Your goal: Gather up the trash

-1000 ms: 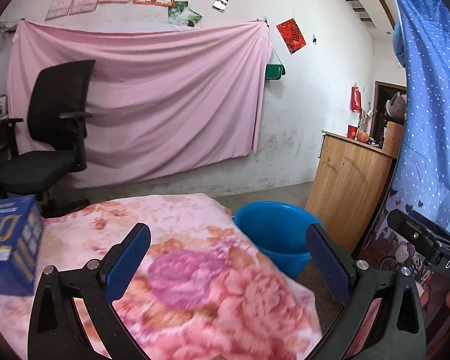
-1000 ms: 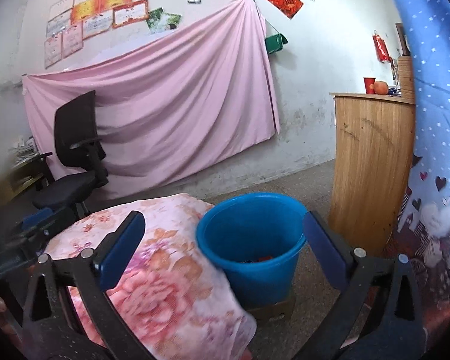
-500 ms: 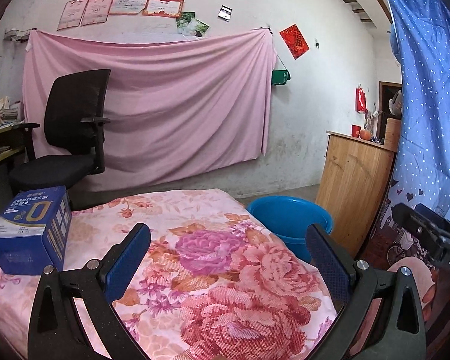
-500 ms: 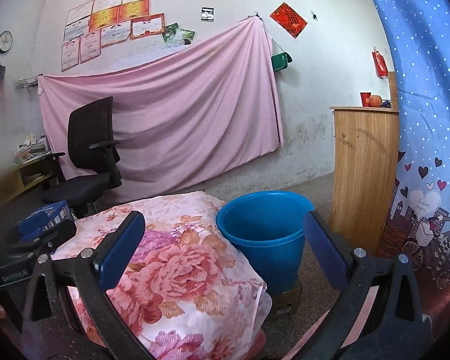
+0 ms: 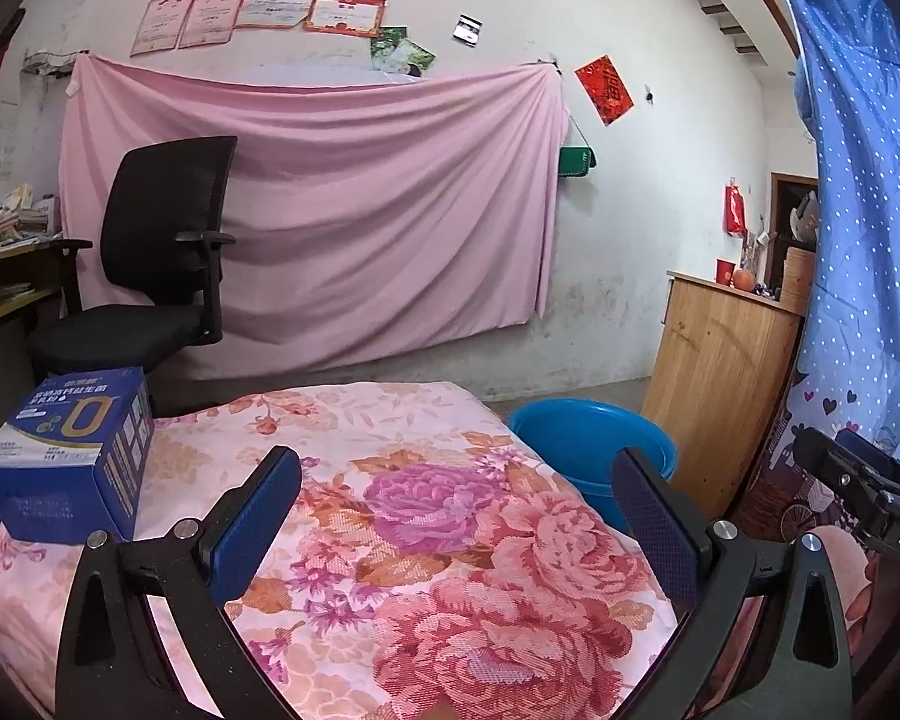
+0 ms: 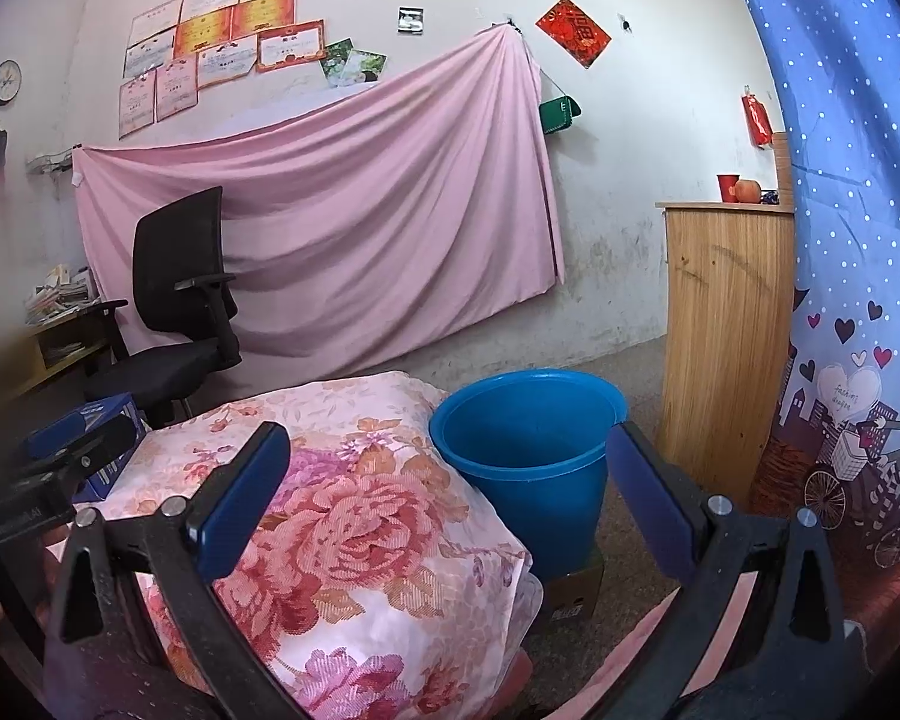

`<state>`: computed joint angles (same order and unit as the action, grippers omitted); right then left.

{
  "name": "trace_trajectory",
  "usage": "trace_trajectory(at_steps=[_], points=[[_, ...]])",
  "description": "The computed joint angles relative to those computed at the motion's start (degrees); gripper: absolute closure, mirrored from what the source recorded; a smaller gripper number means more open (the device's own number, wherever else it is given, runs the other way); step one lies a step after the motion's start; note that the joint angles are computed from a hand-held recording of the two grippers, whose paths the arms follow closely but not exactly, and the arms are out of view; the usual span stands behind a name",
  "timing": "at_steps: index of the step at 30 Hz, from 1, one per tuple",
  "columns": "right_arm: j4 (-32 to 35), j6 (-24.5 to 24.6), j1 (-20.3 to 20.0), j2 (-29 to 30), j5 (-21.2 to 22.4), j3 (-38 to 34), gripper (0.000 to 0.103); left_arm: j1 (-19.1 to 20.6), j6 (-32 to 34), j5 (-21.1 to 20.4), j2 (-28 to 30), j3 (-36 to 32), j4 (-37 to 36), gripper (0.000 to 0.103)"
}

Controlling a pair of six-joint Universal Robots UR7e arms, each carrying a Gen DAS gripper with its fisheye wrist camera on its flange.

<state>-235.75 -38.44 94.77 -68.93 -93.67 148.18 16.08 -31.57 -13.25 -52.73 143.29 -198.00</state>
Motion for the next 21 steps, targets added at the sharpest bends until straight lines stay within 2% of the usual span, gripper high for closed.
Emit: trace_trajectory(at_steps=[2, 4, 17, 21], points=[[0.0, 0.0, 0.2, 0.1, -0.1, 0.0, 0.0, -0.1, -1.1, 0.0, -0.7, 0.5, 1.2, 0.002], [0.1, -0.1, 0.2, 0.0, -0.1, 0.0, 0.0, -0.1, -5.5, 1.2, -2.1, 0.5, 7.5, 0.002], [1.0, 0.1, 0.5, 0.2, -0.3, -0.3, 0.0, 0.6, -5.9, 0.3, -2.7, 1.0, 8.0, 0.002], [1.1, 0.1, 0.4, 0.3, -0.3, -0.4, 0.0, 0.5, -8.0, 0.5, -3.1, 1.1, 10.5, 0.002]])
